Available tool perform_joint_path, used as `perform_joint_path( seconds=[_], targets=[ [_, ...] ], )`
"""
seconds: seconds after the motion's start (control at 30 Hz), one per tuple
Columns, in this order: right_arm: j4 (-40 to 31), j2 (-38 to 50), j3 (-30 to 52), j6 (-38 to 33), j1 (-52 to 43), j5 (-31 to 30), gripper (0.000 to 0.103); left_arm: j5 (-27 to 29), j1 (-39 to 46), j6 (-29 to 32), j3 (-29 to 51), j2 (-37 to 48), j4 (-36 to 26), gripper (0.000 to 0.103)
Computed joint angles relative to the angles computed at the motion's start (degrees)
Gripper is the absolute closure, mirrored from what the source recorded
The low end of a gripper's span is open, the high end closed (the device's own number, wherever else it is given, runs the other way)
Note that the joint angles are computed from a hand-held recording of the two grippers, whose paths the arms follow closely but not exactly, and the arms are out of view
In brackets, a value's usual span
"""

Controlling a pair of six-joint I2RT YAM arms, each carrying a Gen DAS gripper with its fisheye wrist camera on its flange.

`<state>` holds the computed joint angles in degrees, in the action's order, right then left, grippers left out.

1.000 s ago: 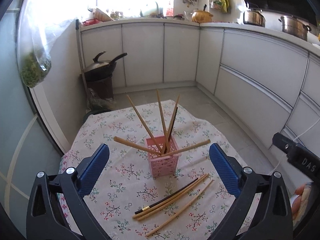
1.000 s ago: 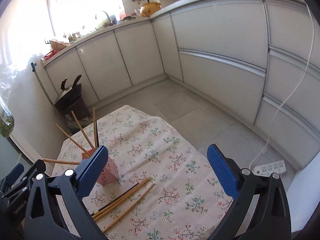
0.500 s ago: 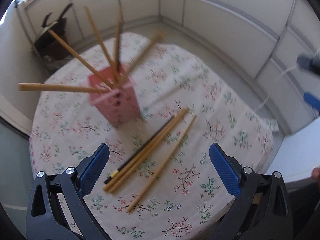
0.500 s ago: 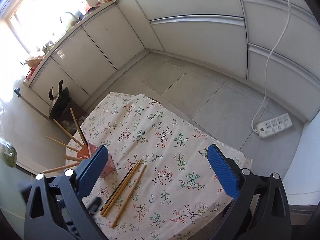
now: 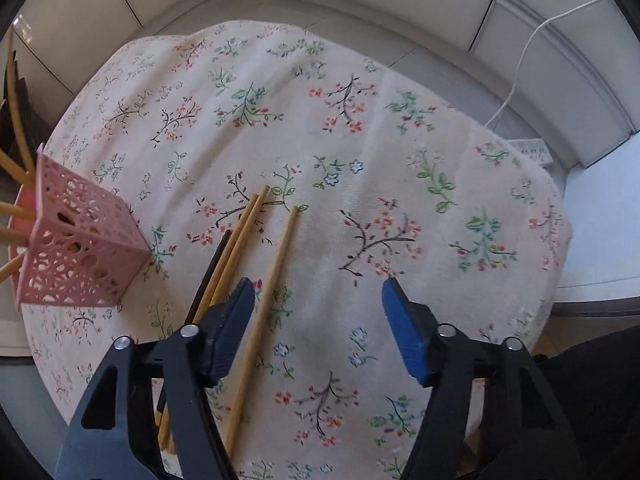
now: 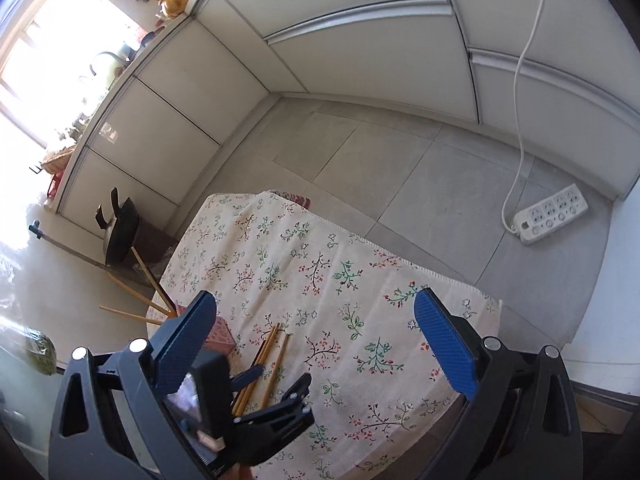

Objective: Organize utensils
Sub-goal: 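Lower the left tool to the chopstick pile and grasp one chopstick, then grasp a chopstick with the right tool while the left tool holds its chopstick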

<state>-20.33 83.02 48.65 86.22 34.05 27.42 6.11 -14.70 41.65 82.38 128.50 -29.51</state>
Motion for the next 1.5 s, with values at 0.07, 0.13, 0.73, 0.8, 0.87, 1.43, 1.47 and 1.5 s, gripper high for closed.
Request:
perform_joint_path(
  seconds=[0.07, 0.13, 0.73, 0.8, 0.87, 1.43, 1.47, 1.5],
  targets=[
    [1.0, -0.1, -0.7, -0.4, -0.7, -1.3, 0.007, -0.2, -0.4, -0.1, 1.5, 1.4, -0.4, 0.042],
    [2.0, -0.5, -1.4, -0.8, -1.3, -2.3, 0.007, -0.4, -0.7, 0.1, 1.9, 2.0, 0.1, 0.042],
    [3.7, 4.6, -1.4, 1.7, -3.9, -7.9, 0.007, 3.4, 1.8, -2.0, 2.7, 3.4, -0.5, 0.098],
    [2.7, 6.7, 0.2, 1.2, -4.0, -8.8, 0.007, 4.3, 2.8, -1.2, 1.5, 2.4, -0.7, 0.098],
    [1.9, 9.5, 2.2, 0.8, -3.9, -9.6, 0.007, 6.3, 4.8, 0.2, -1.6, -0.7, -0.7, 0.098],
    [-7.1, 47.1, 39.6, -4.9, -4.6, -26.3, 0.010, 32.9, 28.0, 16.8, -10.6, -25.8, -17.5, 0.098],
    [-9.2, 49.0, 42.9, -5.3, -4.6, -26.1, 0.013, 33.8, 28.6, 17.2, -10.5, -26.3, -18.3, 0.098],
    [-11.0, 50.5, 45.6, -5.6, -4.6, -25.9, 0.015, 35.3, 29.8, 18.3, -9.4, -26.2, -19.9, 0.098]
  ],
)
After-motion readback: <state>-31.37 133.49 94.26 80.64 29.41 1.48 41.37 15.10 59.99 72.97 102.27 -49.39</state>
